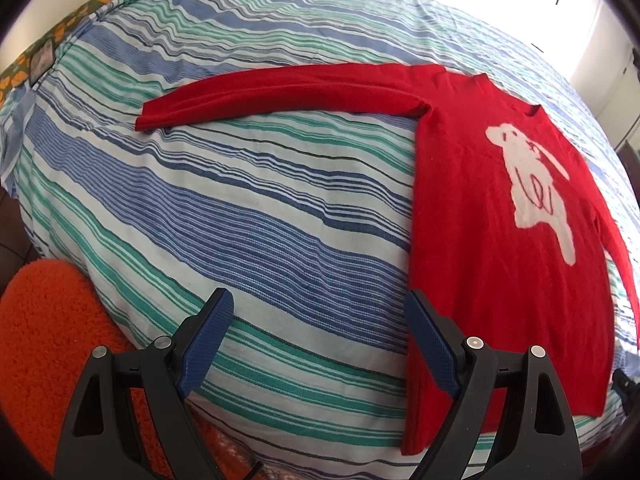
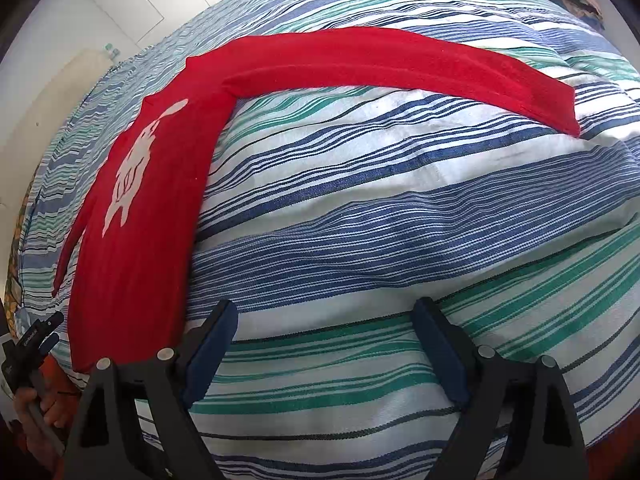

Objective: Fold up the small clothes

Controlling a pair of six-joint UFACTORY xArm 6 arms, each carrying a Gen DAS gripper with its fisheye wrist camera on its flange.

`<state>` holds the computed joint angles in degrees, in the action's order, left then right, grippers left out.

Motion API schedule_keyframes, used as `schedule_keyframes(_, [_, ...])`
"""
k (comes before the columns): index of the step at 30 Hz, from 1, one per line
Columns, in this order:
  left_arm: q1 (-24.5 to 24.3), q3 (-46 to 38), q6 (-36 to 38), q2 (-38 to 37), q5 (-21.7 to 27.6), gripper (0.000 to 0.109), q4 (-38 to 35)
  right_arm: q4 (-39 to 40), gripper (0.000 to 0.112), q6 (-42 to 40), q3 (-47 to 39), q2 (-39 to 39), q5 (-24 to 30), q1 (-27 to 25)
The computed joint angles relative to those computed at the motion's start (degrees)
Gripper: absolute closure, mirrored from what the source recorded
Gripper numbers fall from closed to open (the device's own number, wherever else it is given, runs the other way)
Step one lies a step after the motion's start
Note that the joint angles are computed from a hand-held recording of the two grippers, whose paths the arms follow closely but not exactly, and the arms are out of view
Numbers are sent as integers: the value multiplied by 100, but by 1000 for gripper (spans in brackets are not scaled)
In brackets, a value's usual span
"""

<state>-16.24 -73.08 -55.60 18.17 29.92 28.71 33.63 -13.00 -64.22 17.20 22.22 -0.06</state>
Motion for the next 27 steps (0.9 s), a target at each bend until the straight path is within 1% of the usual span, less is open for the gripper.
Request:
schedule_keyframes(6, [3, -1, 5, -3, -2, 20, -10, -16, 23, 19, -9, 3, 5, 2])
schedule_keyframes(10, [22, 39, -49, -11, -92, 20, -4, -42, 23, 39, 9, -4, -4, 10])
schedule_keyframes(13, [41, 81, -57, -34, -144, 20, -51, 260, 23, -146, 3, -35, 119, -41])
schedule_keyframes(15, [51, 88, -38, -40, -146, 20, -90, 637, 23, -299, -57, -79, 372, -145])
schedule_keyframes(17, [56, 96, -42, -55, -155, 20, -112, 1190, 24, -449, -118, -172, 734, -328])
schedule_keyframes(19, [65, 117, -60, -73, -180, 20, -124, 2071, 24, -801, -234, -281, 1156, -616])
schedule_keyframes(20, [67, 117, -61, -73, -183, 20, -138, 2507, 24, -984, -300, -336, 1268, -760])
schedule_keyframes(24, [71, 123, -55, -79, -216, 20, -164, 4089, 24, -1554, -664, -409, 1289, -1353])
schedule_keyframes(25, [74, 132, -66, -88, -228, 20, -150, 4301, 24, -1499, -790, -310, 1406, -1486])
schedule_keyframes(27, [74, 153, -107, -108, -243, 20, -115, 4267, 24, -970, -1153, 94, 1948, -1735])
